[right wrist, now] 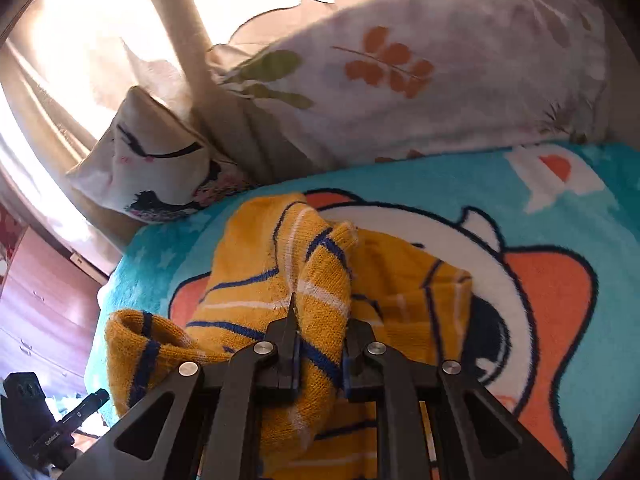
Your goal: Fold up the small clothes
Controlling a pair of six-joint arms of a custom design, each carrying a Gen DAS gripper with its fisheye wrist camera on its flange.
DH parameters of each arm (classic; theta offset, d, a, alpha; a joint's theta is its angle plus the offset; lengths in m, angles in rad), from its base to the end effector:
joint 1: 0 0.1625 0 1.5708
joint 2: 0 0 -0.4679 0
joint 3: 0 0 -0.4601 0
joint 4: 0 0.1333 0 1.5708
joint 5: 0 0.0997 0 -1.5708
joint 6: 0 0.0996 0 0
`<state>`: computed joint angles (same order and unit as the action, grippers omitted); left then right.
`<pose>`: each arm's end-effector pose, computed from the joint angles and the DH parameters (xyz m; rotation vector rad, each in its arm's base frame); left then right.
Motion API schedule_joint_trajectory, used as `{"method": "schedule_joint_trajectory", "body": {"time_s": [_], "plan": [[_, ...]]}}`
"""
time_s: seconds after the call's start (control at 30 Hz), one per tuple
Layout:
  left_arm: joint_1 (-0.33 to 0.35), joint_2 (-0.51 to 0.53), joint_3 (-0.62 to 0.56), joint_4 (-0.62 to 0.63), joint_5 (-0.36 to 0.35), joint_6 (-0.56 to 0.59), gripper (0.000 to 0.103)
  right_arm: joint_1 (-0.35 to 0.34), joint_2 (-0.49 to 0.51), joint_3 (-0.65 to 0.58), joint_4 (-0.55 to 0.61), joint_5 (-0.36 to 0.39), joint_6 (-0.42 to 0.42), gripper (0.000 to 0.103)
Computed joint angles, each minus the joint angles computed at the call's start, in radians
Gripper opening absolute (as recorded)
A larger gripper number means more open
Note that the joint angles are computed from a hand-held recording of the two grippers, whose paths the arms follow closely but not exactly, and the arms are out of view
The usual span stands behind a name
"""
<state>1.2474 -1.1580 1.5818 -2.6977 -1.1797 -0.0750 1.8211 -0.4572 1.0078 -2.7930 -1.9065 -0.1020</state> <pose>-0.0736 -0.7586 0.3961 0.1400 2.7071 -1.0780 0.3323 -0.8941 0.1167 0.3159 -2.6859 0.9736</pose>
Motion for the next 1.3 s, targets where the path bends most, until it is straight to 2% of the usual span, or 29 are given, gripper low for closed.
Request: {"method": "schedule_joint_trajectory", "body": {"time_s": [0.13, 0.2, 0.23, 0.27, 0.37, 0.43, 0.53, 0.6, 0.63, 0.67, 0.73, 0.8, 0.87, 0.93, 0.97, 1.0, 1.1, 1.2, 1.27, 1.3], "plan": [[-0.024, 0.080, -0.084, 0.070, -0.038, 0.022, 0.037, -0.060, -0.041, 0.086, -0.024, 0.077, 0.053, 0.016], [-0.035, 0.133, -0.140, 0.097, -0.055, 0.041, 0.039, -0.079, -0.051, 0.112, -0.049, 0.121, 0.063, 0.024], [-0.041, 0.161, -0.170, 0.110, -0.057, 0.052, 0.041, -0.083, -0.057, 0.124, -0.068, 0.128, 0.069, 0.035], [-0.047, 0.189, -0.198, 0.129, -0.051, 0.060, 0.041, -0.084, -0.067, 0.138, -0.084, 0.125, 0.077, 0.039], [-0.055, 0.265, -0.275, 0.197, -0.083, 0.073, 0.041, -0.083, -0.115, 0.204, -0.178, 0.107, 0.074, 0.039], [-0.065, 0.305, -0.300, 0.226, -0.051, 0.070, 0.042, -0.067, -0.139, 0.236, -0.248, 0.095, 0.047, 0.039], [-0.081, 0.332, -0.280, 0.201, 0.016, 0.093, 0.042, -0.040, -0.168, 0.268, -0.269, 0.139, 0.004, 0.037], [-0.099, 0.332, -0.245, 0.141, 0.076, 0.146, 0.042, -0.024, -0.174, 0.271, -0.254, 0.177, -0.027, 0.027], [-0.105, 0.332, -0.239, 0.134, 0.092, 0.167, 0.043, -0.020, -0.174, 0.270, -0.238, 0.195, -0.041, 0.017], [-0.107, 0.327, -0.234, 0.135, 0.095, 0.173, 0.042, -0.015, -0.162, 0.251, -0.215, 0.197, -0.047, 0.015], [-0.102, 0.303, -0.224, 0.154, 0.069, 0.157, 0.042, -0.009, -0.132, 0.218, -0.160, 0.136, -0.048, 0.015], [-0.093, 0.263, -0.199, 0.143, 0.024, 0.136, 0.042, -0.025, -0.116, 0.214, -0.095, 0.084, 0.002, 0.015], [-0.085, 0.229, -0.174, 0.097, 0.018, 0.138, 0.045, -0.062, -0.129, 0.268, -0.068, 0.106, 0.072, 0.015], [-0.072, 0.221, -0.184, 0.080, 0.027, 0.141, 0.062, -0.093, -0.155, 0.352, -0.136, 0.152, 0.113, 0.015], [-0.062, 0.227, -0.201, 0.087, 0.027, 0.134, 0.066, -0.103, -0.169, 0.382, -0.146, 0.174, 0.128, 0.015], [-0.051, 0.238, -0.225, 0.109, 0.025, 0.115, 0.068, -0.108, -0.181, 0.406, -0.155, 0.190, 0.140, 0.015], [-0.011, 0.278, -0.308, 0.224, -0.044, 0.058, 0.068, -0.101, -0.197, 0.407, -0.119, 0.162, 0.131, 0.015], [0.005, 0.324, -0.372, 0.304, -0.070, 0.056, 0.072, -0.085, -0.209, 0.393, -0.173, 0.145, 0.113, 0.032], [0.015, 0.351, -0.403, 0.321, -0.103, 0.063, 0.080, -0.070, -0.192, 0.358, -0.243, 0.097, 0.074, 0.073], [0.022, 0.363, -0.418, 0.322, -0.135, 0.057, 0.085, -0.064, -0.171, 0.323, -0.258, 0.072, 0.046, 0.080]]}}
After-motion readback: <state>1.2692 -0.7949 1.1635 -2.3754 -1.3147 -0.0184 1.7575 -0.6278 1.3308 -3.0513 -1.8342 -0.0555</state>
